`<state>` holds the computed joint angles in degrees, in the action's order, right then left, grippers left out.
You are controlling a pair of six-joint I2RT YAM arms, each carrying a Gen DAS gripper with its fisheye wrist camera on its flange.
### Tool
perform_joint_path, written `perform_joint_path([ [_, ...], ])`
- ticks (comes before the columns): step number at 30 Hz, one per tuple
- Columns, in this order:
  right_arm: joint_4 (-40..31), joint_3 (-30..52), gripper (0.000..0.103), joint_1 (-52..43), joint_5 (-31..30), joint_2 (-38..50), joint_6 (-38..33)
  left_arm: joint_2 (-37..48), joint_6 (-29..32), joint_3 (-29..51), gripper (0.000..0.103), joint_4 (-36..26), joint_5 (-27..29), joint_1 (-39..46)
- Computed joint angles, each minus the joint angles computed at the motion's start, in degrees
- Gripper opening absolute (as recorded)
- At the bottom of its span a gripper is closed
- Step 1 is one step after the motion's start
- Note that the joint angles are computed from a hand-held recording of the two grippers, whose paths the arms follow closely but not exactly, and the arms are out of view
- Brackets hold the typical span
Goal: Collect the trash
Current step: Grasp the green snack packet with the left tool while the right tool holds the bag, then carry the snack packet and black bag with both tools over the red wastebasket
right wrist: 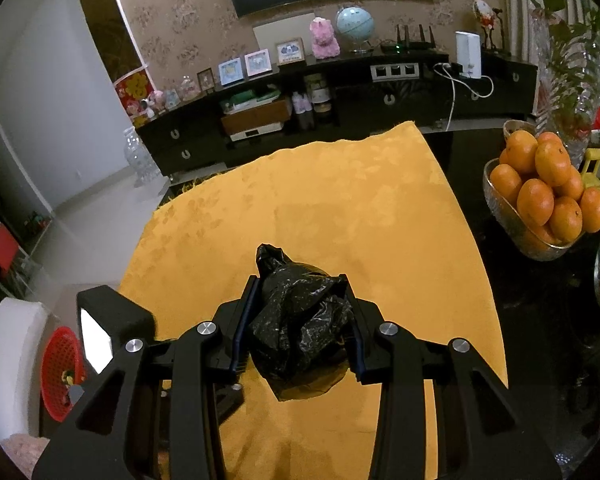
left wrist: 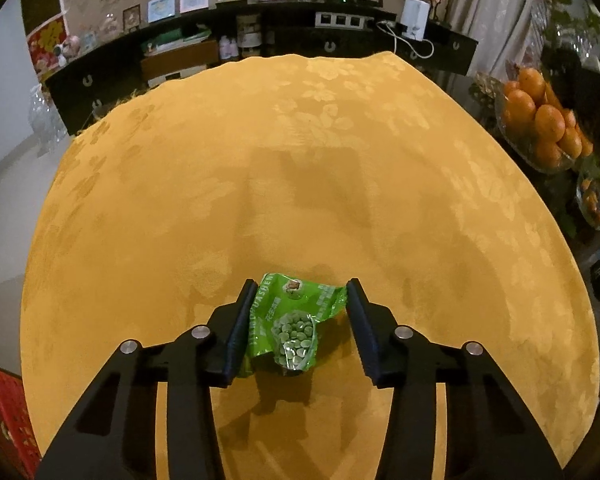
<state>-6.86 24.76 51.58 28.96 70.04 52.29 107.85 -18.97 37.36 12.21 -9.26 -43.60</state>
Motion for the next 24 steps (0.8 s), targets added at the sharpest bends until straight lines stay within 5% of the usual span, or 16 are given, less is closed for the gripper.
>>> perform_joint_path([
  [13, 2.3, 1.8, 0.037, 1.4, 0.6, 4.1, -0.8, -17.5, 1.7, -7.9, 0.042, -4.6, -0.9, 4.2],
  [24, 3.4, 5.7, 0.037, 4.9, 2.5, 9.4, -1.6, -46.0, 5.7, -12.0, 0.042, -19.8, -10.5, 7.1],
])
